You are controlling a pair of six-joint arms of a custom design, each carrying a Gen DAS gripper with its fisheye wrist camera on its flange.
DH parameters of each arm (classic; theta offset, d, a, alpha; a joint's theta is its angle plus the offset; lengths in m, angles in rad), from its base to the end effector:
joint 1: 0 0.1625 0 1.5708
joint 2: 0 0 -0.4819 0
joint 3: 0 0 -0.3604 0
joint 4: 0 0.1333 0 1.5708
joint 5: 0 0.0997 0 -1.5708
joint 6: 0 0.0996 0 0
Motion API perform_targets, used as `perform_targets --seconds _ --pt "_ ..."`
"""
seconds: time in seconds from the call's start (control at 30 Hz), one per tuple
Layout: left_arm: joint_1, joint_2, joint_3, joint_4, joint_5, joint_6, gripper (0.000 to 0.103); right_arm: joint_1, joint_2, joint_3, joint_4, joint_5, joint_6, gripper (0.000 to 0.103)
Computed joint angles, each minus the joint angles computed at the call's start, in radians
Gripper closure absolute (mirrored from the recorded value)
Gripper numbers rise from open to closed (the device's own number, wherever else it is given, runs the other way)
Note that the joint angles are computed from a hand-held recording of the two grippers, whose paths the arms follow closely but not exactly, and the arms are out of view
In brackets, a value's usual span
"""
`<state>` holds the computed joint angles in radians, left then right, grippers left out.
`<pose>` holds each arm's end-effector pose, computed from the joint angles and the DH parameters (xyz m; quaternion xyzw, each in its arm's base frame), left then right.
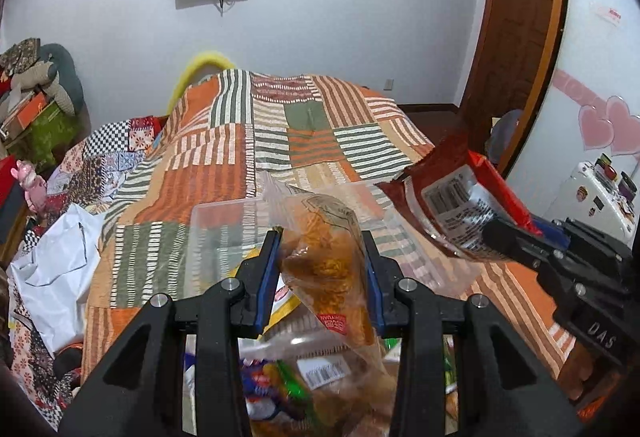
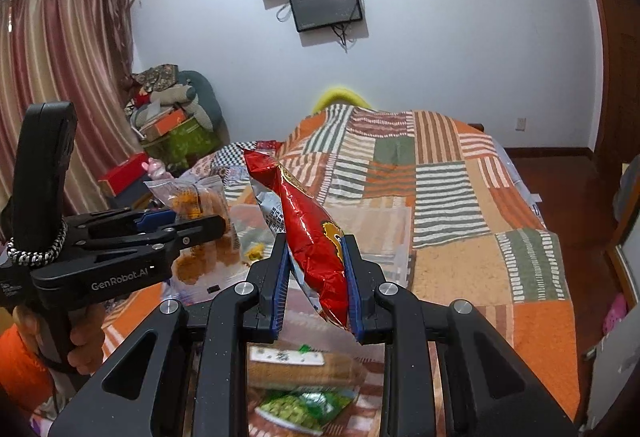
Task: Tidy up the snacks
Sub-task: 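Lift the orange puffs bag into the clear box while the right tool drops the red bag in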
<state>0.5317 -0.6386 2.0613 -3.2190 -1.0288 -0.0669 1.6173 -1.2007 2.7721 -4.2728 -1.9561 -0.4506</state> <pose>-0.3859 -0.4413 0.0324 0.4206 0.8606 -0.2320 0.1694 0.1097 -0.2953 0.3022 0.1045 -0.8286 0.4826 0.2639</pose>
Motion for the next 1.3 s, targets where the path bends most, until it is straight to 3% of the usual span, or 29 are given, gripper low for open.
perform_targets --seconds 0.53,0.8,1.0,1.1,1.3 --pt "0.056 0.088 -0.153 0.200 -0.020 -0.073 0.065 -0.060 0.020 -0.086 0.151 -0.029 -0.024 0.080" --pt "0.042 0.107 -0.154 0.195 0.015 -0.045 0.063 -0.064 0.029 -0.094 0.207 -0.051 -0.016 0.080" --pt "0.056 0.097 -0.152 0.215 -0.008 -0.073 0.054 -0.057 0.007 -0.092 0.253 -0.072 -0.013 0.073" --pt "0.048 0.089 -0.134 0.198 0.011 -0.066 0.053 -0.046 0.013 -0.090 0.239 -0.085 -0.020 0.064" --pt "0.034 0.054 -0.091 0.177 0.017 -0.067 0.052 -0.021 -0.003 -0.083 0.243 -0.098 -0.002 0.062"
